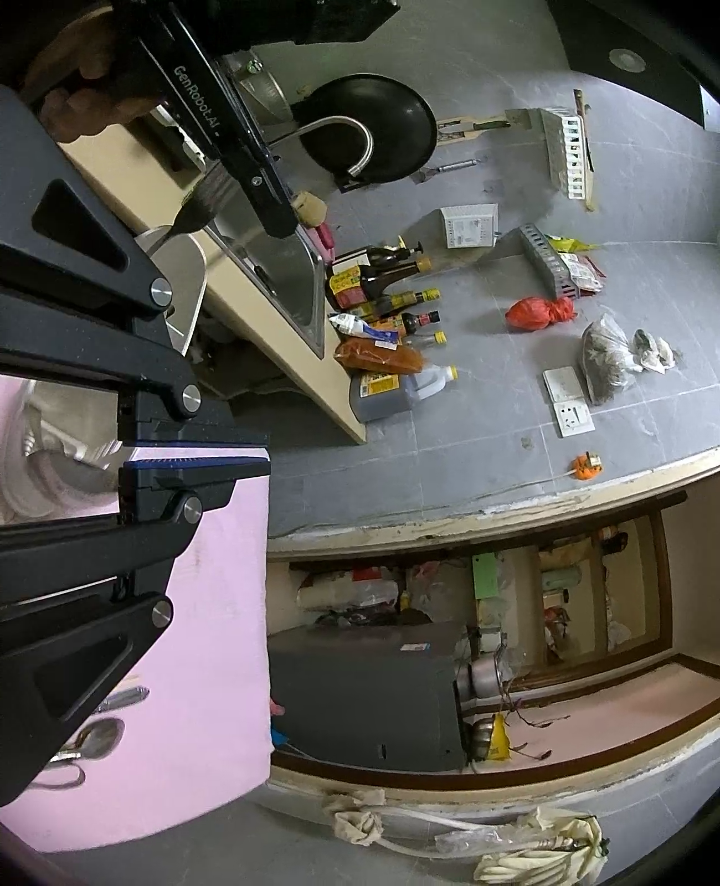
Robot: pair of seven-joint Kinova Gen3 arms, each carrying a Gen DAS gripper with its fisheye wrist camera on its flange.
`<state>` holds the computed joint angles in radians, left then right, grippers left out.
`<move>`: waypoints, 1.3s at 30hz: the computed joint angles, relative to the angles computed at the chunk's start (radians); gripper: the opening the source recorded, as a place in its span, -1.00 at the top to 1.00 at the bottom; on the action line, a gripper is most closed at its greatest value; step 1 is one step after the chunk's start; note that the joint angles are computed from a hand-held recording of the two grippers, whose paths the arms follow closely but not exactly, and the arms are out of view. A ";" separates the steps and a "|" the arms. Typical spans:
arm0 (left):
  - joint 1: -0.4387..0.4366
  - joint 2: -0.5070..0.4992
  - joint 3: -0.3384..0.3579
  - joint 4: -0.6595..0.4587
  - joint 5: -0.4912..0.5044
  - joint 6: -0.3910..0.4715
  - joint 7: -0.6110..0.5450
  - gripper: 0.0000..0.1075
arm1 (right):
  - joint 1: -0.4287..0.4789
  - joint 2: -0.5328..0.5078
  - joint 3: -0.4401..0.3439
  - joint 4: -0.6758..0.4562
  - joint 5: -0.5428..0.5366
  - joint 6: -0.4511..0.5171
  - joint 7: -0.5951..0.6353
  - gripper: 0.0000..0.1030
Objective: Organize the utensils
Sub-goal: 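Open both grippers to drop chopstick and spoon into the holder, then move both grippers back down to the utensils on the pink cloth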
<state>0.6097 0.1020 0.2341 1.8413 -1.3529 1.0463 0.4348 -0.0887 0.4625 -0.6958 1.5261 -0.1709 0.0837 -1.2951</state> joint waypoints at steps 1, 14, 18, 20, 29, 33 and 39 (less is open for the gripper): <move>0.001 -0.002 0.003 -0.010 0.017 0.000 -0.013 0.78 | 0.010 -0.011 -0.002 0.010 -0.002 -0.002 -0.001 0.93; 0.137 0.118 -0.003 -0.236 0.061 0.154 -0.093 -0.34 | 0.245 -0.161 -0.052 0.104 -0.071 0.015 0.046 -0.10; 0.218 0.196 -0.038 -0.358 0.059 0.238 -0.145 -0.71 | 0.347 -0.203 -0.087 0.126 -0.101 0.007 0.094 -0.66; 0.263 0.239 -0.062 -0.417 0.042 0.281 -0.147 -0.88 | 0.400 -0.217 -0.109 0.128 -0.121 0.011 0.127 -0.88; 0.395 0.421 -0.176 -0.657 0.021 0.368 -0.275 -0.90 | 0.571 -0.241 -0.199 0.175 -0.036 -0.100 0.178 -0.98; 0.416 0.487 -0.216 -0.745 0.056 0.364 -0.345 -0.90 | 0.589 -0.223 -0.189 0.170 0.035 -0.086 0.152 -0.98; 0.407 0.561 -0.256 -0.844 0.155 0.316 -0.416 -0.90 | 0.574 -0.130 -0.150 0.118 0.089 -0.028 0.153 -0.98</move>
